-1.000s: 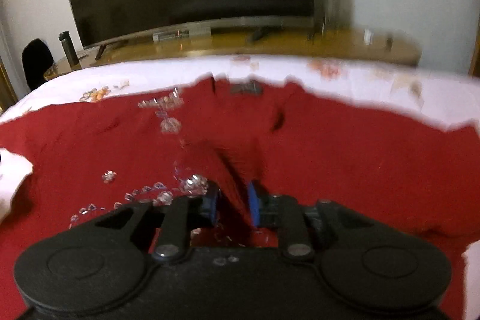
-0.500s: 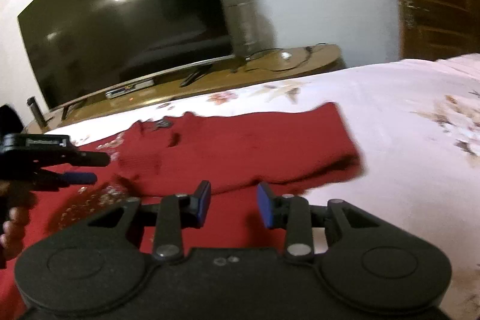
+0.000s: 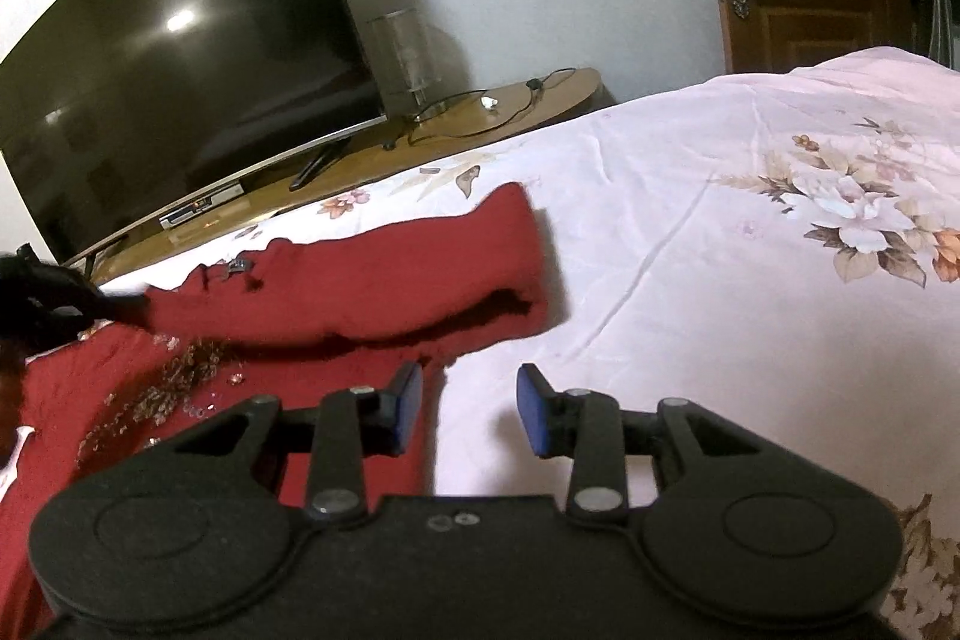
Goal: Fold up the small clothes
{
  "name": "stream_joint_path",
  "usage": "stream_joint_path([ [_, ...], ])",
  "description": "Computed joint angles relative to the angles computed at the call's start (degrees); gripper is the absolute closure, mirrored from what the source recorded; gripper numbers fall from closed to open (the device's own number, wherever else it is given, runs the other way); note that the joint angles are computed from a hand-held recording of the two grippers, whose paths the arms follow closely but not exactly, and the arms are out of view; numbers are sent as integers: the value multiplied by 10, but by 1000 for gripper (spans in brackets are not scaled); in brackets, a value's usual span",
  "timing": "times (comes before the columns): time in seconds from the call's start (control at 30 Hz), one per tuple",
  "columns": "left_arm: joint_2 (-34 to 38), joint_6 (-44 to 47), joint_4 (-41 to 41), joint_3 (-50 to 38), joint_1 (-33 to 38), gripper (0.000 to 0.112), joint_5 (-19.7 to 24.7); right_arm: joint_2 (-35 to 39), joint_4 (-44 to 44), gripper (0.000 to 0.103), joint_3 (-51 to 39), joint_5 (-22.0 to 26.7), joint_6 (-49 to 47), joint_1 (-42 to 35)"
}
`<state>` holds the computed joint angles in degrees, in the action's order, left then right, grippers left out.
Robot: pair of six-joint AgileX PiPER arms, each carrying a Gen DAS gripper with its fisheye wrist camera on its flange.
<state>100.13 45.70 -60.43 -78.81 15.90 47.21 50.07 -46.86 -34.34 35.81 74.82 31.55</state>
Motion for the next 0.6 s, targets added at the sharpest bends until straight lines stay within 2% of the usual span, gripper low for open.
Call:
stream_joint_path([
  [0.07, 1, 16, 0, -17, 38, 110, 25, 3, 8, 67, -3, -15, -13, -17],
  [0.17, 19, 20, 36, -38, 78, 110, 40, 10, 29, 67, -8, -41, -42, -40],
  [0.37, 49, 29, 71, -29, 104, 110, 38, 93, 116, 67, -35, -158, -121, -130],
  [0.47, 59, 34, 58, -28, 117, 110, 42, 146, 189, 67, -60, -200, -186, -175],
  [0.57, 63, 49, 45, -29, 125, 110, 46, 181, 285, 68, -76, -225, -270, -206],
  [0.6, 68, 50, 49, -33, 125, 110, 45, 188, 289, 68, -78, -229, -271, -210],
])
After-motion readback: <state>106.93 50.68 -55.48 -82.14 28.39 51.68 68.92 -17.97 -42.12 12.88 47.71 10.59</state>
